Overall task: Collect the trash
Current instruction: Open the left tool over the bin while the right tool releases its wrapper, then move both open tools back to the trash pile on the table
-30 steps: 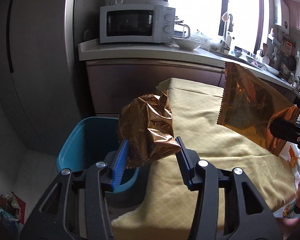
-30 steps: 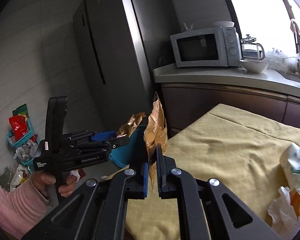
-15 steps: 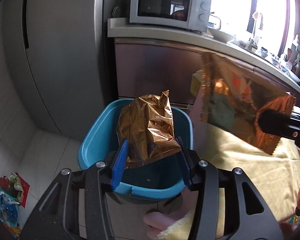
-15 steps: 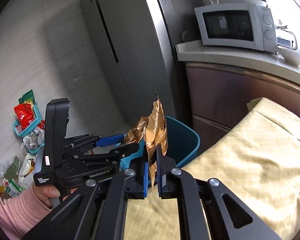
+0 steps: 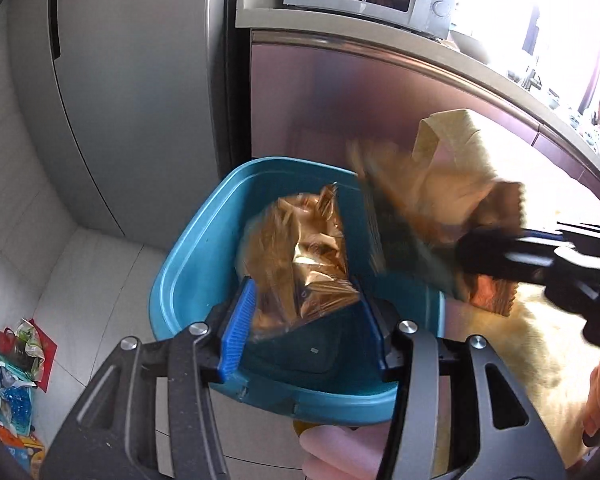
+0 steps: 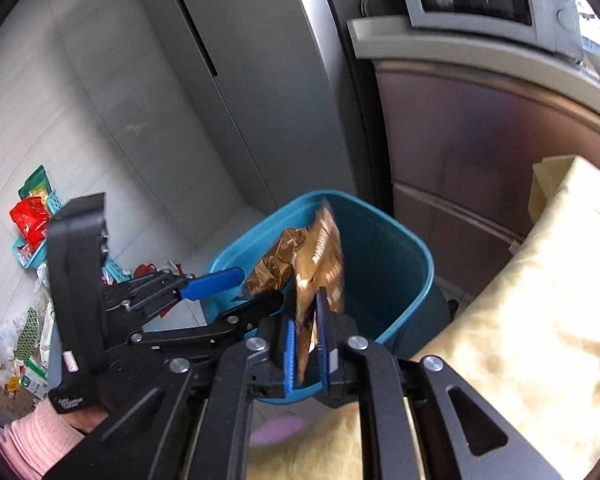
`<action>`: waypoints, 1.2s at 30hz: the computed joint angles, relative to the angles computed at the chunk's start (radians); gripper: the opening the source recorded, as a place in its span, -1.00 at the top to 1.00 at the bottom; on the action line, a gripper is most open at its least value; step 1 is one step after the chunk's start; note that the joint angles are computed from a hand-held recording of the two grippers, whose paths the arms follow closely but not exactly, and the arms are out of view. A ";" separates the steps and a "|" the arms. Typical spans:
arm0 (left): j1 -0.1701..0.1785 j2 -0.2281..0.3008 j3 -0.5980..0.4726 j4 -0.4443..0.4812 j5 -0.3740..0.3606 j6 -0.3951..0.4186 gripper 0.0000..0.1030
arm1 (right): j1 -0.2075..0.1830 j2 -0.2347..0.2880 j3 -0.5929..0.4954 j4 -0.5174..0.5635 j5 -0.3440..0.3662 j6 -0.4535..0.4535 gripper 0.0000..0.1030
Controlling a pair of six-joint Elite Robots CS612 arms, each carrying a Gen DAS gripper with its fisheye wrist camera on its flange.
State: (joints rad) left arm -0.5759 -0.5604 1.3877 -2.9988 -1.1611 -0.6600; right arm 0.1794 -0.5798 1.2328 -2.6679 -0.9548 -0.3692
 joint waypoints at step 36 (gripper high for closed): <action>-0.162 0.017 -0.071 -0.329 -0.220 0.378 -0.57 | -0.249 -0.239 0.525 -0.710 -0.012 0.234 0.10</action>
State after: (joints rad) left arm -0.7378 -0.5431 1.3166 -3.3281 -1.3815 -0.2821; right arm -0.0694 -0.8184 1.7580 -3.3778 -0.9673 -0.1351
